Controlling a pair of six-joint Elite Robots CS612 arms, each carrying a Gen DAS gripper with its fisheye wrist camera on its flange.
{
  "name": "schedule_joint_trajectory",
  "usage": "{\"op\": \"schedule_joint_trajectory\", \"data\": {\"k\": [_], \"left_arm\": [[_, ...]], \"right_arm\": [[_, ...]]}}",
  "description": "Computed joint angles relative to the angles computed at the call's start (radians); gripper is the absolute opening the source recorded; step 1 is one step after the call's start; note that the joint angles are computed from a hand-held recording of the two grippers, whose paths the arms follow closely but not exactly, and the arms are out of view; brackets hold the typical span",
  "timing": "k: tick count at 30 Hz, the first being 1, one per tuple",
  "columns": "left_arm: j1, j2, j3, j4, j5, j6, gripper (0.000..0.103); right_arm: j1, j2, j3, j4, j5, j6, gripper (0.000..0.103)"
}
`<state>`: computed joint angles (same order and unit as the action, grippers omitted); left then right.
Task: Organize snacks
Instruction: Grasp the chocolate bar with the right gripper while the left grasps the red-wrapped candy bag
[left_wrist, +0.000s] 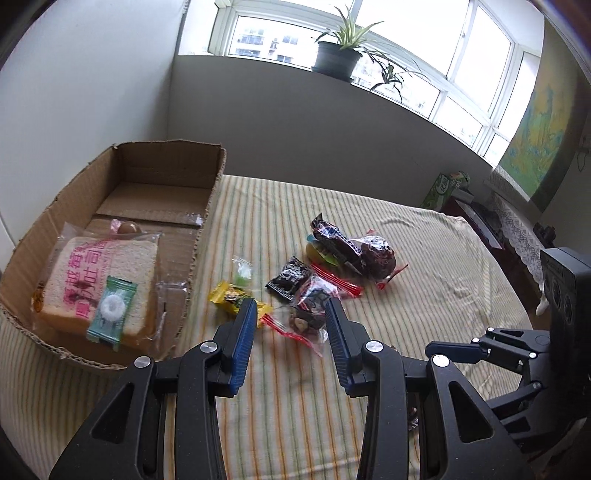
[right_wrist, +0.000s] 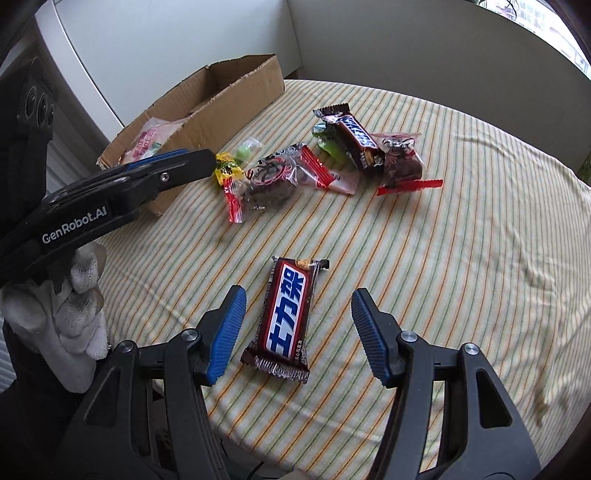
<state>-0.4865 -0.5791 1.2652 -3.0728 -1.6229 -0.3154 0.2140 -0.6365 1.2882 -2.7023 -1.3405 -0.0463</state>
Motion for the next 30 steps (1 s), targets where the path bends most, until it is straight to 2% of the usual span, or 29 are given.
{"op": "schedule_joint_trajectory", "data": {"k": [3, 4, 5, 6, 17, 23, 25, 26, 28, 30], "left_arm": [[-0.010, 0.010, -0.021, 0.025, 0.005, 0.024, 0.037], [-0.012, 0.013, -0.028, 0.034, 0.004, 0.031, 0.043], [-0.014, 0.016, -0.034, 0.042, 0.007, 0.035, 0.055], [-0.016, 0.019, -0.038, 0.046, 0.014, 0.040, 0.059], [-0.037, 0.052, -0.095, 0.138, 0.088, 0.103, 0.060], [-0.031, 0.063, -0.116, 0.160, 0.075, 0.080, 0.060], [-0.030, 0.062, -0.115, 0.160, 0.074, 0.076, 0.056], [-0.031, 0.062, -0.114, 0.158, 0.076, 0.078, 0.049], [-0.031, 0.061, -0.112, 0.160, 0.071, 0.087, 0.042], [-0.034, 0.060, -0.110, 0.162, 0.077, 0.100, 0.034]], "right_arm": [[0.000, 0.001, 0.005, 0.003, 0.007, -0.015, 0.062], [0.002, 0.002, 0.006, 0.002, 0.003, -0.020, 0.062], [0.002, 0.000, 0.009, -0.002, 0.000, -0.025, 0.062], [0.002, 0.000, 0.012, -0.008, -0.002, -0.030, 0.062], [0.001, 0.006, 0.018, -0.022, -0.008, -0.057, 0.062], [0.009, 0.010, 0.012, -0.016, -0.038, -0.085, 0.059], [0.012, 0.010, 0.011, -0.016, -0.053, -0.089, 0.052], [0.014, 0.010, 0.010, -0.015, -0.062, -0.094, 0.049], [0.017, 0.009, 0.010, -0.012, -0.075, -0.103, 0.046], [0.019, 0.006, 0.012, -0.011, -0.083, -0.107, 0.036]]}}
